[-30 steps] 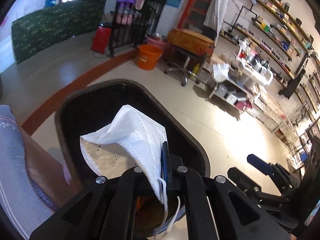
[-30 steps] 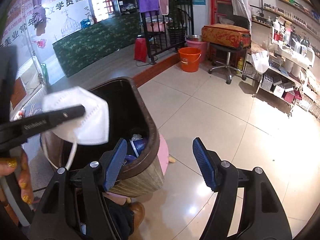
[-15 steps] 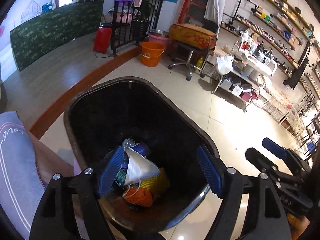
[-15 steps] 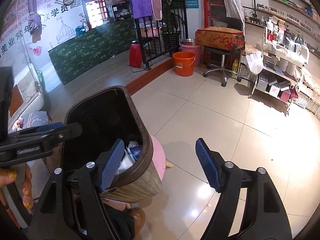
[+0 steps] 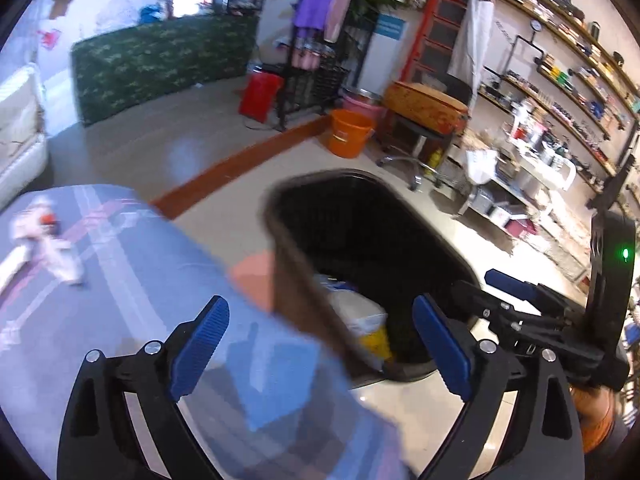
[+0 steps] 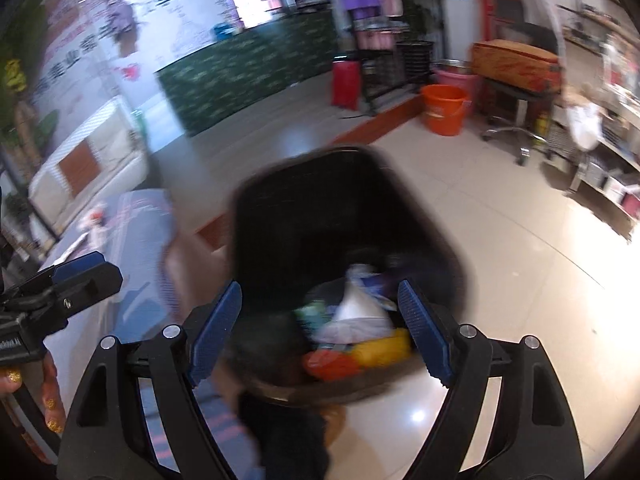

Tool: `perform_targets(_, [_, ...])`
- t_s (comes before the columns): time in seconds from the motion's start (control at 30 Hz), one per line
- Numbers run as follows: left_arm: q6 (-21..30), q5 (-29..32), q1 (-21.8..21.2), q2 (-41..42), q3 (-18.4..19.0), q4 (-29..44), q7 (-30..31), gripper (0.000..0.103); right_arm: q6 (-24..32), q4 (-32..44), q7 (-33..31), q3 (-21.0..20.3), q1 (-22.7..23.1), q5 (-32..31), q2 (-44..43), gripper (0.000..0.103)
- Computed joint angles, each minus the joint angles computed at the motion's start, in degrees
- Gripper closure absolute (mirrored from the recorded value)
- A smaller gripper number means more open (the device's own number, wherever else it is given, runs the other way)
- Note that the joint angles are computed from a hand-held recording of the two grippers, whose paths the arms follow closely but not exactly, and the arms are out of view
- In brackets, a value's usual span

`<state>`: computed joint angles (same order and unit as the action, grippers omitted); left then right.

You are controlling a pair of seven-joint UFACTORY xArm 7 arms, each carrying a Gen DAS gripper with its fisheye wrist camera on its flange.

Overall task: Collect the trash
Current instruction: 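Grasp the white paper strip with the left gripper while the right gripper grasps the white-red plastic bag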

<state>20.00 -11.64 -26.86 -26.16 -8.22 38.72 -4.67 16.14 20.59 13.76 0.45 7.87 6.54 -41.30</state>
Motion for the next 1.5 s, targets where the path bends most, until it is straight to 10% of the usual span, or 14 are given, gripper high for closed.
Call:
perform_targets(0.43, [6.54,14.07,21.07,-12.48,6.31,-8.2,3.01,0.011,-1.51,17.78,-12.19,0.69,20.07,8.44,18.35,0.023])
perform_targets(0.77, [4.96,10.16,25.35,1.63,13.63,-1.16,14.09,0.012,3.95,32.56,-19.97,4.68,19.16,13.08,31.37,0.023])
perform_targets(0.93, [4.43,6.62,25.81,3.18,14.23,-0.33,18.19,0.035,6.09,41.94,-23.01,8.04,17.01,14.54,40.42,0.023])
perform_targets(1.13, [2.26,1.01,25.72,2.03,16.59,-2.29,22.32,0.063,9.19,55.38,-14.65,10.14,16.16,1.99,53.03,0.024])
perform_targets(1.37, [-0.36,-0.49,27.14,1.28,15.32,-3.71,21.9,0.082,14.84,69.41,-7.14,8.27,18.69,-7.51,64.29,0.056])
perform_targets(1.43, [-1.28,0.36,27.93,0.78,14.57,-4.28,20.78,0.087,14.75,70.24,-6.57,8.56,18.62,-7.59,65.01,0.086])
perform_targets(1.5, [-1.55,0.52,27.93,-0.01,14.58,-4.78,20.19,0.09,13.97,68.94,-7.19,9.23,18.23,-7.15,64.02,0.088])
